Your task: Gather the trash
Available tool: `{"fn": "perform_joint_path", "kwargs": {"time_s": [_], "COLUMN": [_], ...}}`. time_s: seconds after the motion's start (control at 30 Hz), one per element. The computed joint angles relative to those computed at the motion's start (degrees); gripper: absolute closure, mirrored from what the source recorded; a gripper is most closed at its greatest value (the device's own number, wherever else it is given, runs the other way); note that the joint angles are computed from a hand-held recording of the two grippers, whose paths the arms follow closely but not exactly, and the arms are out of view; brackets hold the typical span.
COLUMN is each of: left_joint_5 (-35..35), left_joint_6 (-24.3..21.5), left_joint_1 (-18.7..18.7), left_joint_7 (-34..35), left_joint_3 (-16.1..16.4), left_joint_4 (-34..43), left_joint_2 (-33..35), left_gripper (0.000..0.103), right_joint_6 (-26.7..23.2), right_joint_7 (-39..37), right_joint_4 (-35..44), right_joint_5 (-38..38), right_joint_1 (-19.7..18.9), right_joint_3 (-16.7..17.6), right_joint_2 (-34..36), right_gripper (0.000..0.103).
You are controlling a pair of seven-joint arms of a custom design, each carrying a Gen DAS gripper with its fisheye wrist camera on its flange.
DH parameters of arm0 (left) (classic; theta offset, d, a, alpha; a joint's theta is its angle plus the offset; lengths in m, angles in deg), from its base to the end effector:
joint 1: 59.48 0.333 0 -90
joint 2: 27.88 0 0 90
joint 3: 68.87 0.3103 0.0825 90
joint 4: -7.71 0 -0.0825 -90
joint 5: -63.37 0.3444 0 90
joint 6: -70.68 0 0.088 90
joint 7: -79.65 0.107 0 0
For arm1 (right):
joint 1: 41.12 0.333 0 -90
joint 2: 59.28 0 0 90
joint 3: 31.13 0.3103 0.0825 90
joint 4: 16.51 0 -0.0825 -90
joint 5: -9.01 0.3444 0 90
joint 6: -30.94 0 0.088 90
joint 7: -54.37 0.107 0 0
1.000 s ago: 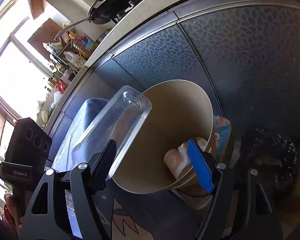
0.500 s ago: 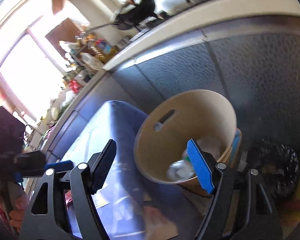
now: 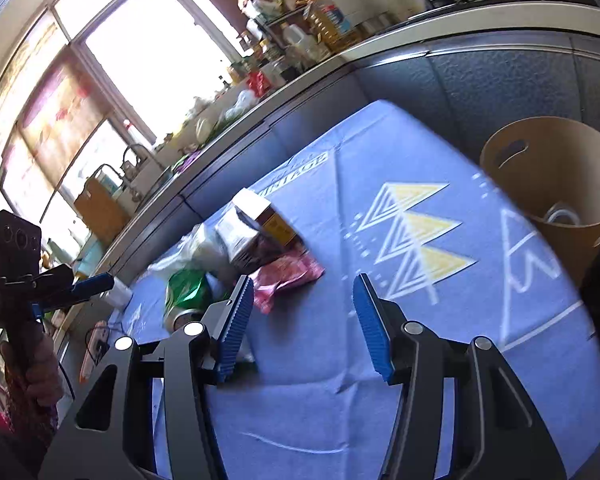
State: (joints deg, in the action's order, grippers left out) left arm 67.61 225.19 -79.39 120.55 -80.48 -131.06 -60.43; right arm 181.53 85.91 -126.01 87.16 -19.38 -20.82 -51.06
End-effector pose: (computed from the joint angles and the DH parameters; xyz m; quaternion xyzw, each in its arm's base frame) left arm 0.3288 -0.2255 0.6108 -0.7167 0.5641 -0.3931 0.1164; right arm 0.5169 0.2900 0.4828 -0.7401 0.4387 0.0605 0.5061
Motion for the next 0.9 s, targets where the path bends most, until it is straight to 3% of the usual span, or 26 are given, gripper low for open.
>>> {"fn": "perform_joint_path", "kwargs": {"time_s": [0.17,0.23,0.4,0.7,0.8,0.9], "left_joint_5": [-2.8,-1.6,1.0,-4.4,-6.1,-6.5], "left_joint_6": [-2.4,-4.3,-9.3,-3.0,-0.7,0.2], "left_joint_1": [-1.2,-0.1,0.6,-3.1,-4.3,-5.0], "left_joint_7": [-4.1,-6.4,-9.9,-12.7,-13.5,-13.8], "left_joint_3": [0.2,-1.6,-2.6,2.7,2.7,2.4], "left_joint_4": [-8.2,-9.6,-12.7,-20.7,-21.9,-22.2], "left_joint_2": [-6.6,-7.6,-10.0,-13.5,-13.7,-13.6], "left_gripper": [0.027,0.027,0.026,0.027,0.027,0.028], "right_joint_6": [1.2,1.4,-0.4,-0.3,-1.1,-2.7], "right_joint_7": [5.2,7.5,7.4,5.8,5.7,7.3], "right_joint_4": [-1.2,-0.8,-1.7,-6.2,-7.2,-6.6], "right_joint_5": [-9.4,-12.5,-12.1,-7.2,-5.8,-7.6], "right_joint_1": [4.1,5.1,5.5,6.4,6.5,6.9], "right_joint_3": [1.9,2.4,3.5,2.9,2.6,2.5], "right_joint_2": [0.7,1.4,0.8,-2.0,-2.4,-1.5], "right_gripper": [0.055,0.055,0.056,0.059,0.067,0.083]}}
